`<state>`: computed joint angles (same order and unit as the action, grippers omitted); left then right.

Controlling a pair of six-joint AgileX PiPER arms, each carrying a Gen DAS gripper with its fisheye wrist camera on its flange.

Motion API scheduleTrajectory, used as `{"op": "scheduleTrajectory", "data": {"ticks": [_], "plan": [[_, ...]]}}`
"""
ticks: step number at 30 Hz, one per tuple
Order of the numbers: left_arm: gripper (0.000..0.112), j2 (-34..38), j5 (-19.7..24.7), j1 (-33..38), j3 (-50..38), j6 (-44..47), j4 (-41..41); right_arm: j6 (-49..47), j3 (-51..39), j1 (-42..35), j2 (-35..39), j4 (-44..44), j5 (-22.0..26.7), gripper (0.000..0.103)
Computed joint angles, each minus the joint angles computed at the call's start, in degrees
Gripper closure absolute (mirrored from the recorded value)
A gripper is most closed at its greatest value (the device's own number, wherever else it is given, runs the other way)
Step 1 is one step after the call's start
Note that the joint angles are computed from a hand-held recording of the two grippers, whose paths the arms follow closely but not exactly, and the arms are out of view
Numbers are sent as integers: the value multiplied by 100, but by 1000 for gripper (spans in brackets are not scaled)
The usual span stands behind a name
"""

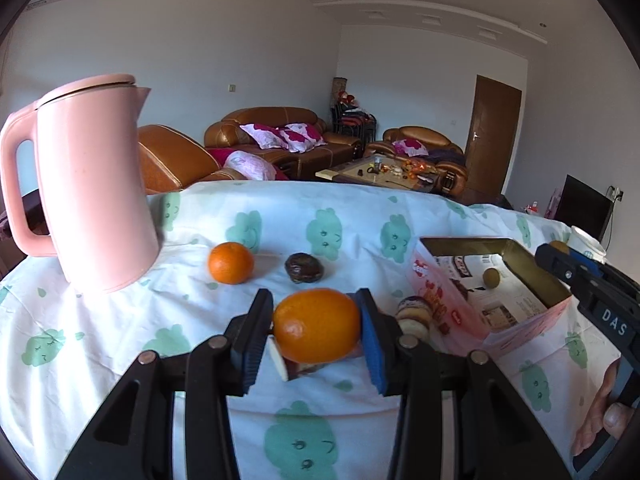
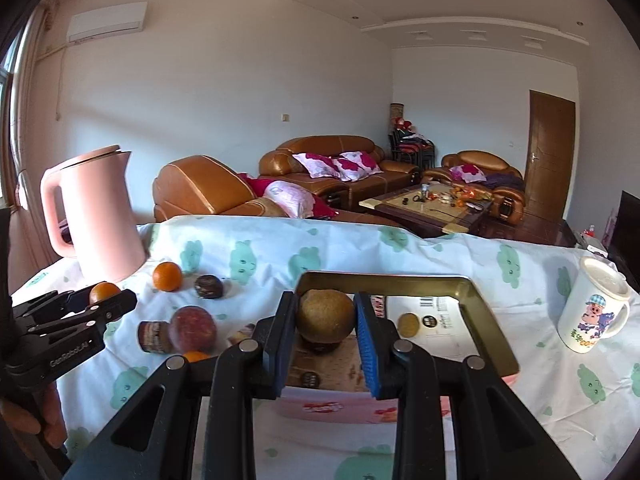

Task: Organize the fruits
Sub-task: 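Carry both fruits into the pink tin and open both tools to release them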

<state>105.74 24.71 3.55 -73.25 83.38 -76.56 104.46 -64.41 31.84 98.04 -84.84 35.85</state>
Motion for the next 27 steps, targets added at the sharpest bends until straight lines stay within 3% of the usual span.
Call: {"op": "scheduleTrajectory", "data": {"ticks": [5,10,16,21,27], "plan": [[68,-71,-228,-634,61,-6,33,-224,136,-415,-70,140,9,72],[68,76,-379,-1204,-207,-556,443,-528,164,-927,-72,432,-364,72],[68,440,-465,-1758,-757,-1867,1628,-887,93,-1351,28,724,-604,72],[68,836,-368,-2103,-1347,-3758,3444,-1432,-36,-1640,157,1199,-894,72],[68,976,-258,-2185,-1567,-4287,3843,-2131,-253,-1722,364,1778,-1013,72]]}}
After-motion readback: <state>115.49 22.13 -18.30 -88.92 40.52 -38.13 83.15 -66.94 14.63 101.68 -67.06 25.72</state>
